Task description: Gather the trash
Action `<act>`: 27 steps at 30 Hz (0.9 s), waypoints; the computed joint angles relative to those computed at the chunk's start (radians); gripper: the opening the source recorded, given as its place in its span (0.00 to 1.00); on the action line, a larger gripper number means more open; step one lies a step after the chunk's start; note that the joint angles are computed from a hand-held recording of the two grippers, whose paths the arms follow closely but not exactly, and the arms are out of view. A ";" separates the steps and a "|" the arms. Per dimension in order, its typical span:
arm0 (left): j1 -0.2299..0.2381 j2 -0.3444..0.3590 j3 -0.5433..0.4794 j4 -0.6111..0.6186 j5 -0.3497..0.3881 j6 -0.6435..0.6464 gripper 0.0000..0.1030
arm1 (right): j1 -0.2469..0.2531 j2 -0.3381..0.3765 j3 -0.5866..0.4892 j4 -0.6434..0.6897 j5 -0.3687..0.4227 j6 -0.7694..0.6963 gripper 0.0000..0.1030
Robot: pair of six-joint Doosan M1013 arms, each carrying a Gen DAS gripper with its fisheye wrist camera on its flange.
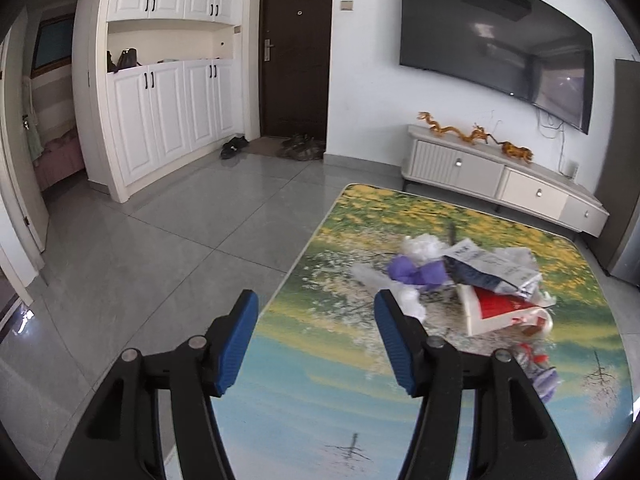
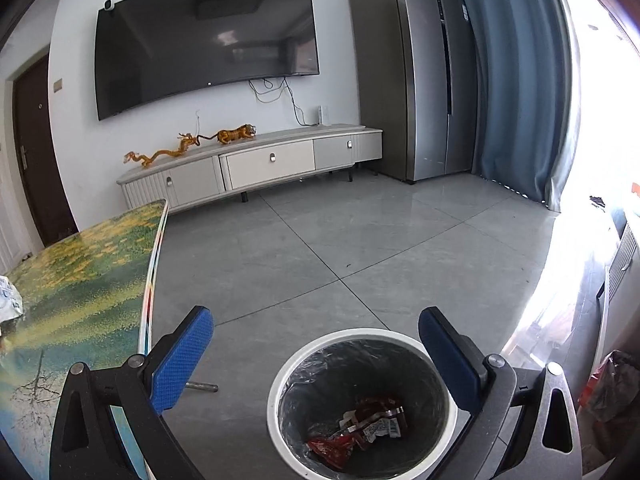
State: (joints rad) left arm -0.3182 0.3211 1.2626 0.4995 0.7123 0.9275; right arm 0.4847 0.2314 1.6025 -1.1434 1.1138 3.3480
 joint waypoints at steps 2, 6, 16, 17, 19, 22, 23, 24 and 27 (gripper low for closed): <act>0.001 0.003 -0.007 -0.013 -0.005 0.011 0.57 | -0.005 0.000 0.004 0.017 -0.010 0.018 1.00; -0.008 0.010 -0.024 -0.087 -0.016 0.059 0.57 | -0.007 0.003 -0.001 0.033 -0.026 -0.002 1.00; -0.037 -0.013 -0.011 -0.393 -0.057 0.358 0.57 | 0.018 -0.071 0.004 -0.004 0.107 -0.193 1.00; -0.037 -0.016 -0.006 -0.454 -0.056 0.412 0.57 | 0.027 -0.088 0.009 -0.014 0.089 -0.201 1.00; -0.036 -0.017 -0.001 -0.578 -0.042 0.522 0.57 | 0.044 -0.119 0.015 -0.023 0.008 -0.218 1.00; -0.042 -0.016 0.009 -0.696 0.005 0.646 0.57 | 0.045 -0.151 0.018 0.032 -0.201 -0.281 1.00; -0.045 -0.016 0.013 -0.711 0.019 0.667 0.57 | 0.038 -0.153 0.009 0.093 -0.291 -0.336 1.00; -0.046 -0.017 0.019 -0.724 0.031 0.682 0.57 | 0.033 -0.150 -0.002 0.146 -0.349 -0.389 1.00; -0.048 -0.019 0.030 -0.754 0.061 0.720 0.57 | 0.026 -0.127 -0.034 0.281 -0.474 -0.548 1.00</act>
State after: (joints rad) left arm -0.3658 0.3024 1.2930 -0.2542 0.7736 1.6476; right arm 0.5103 0.1044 1.5686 -0.8622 0.6401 2.8001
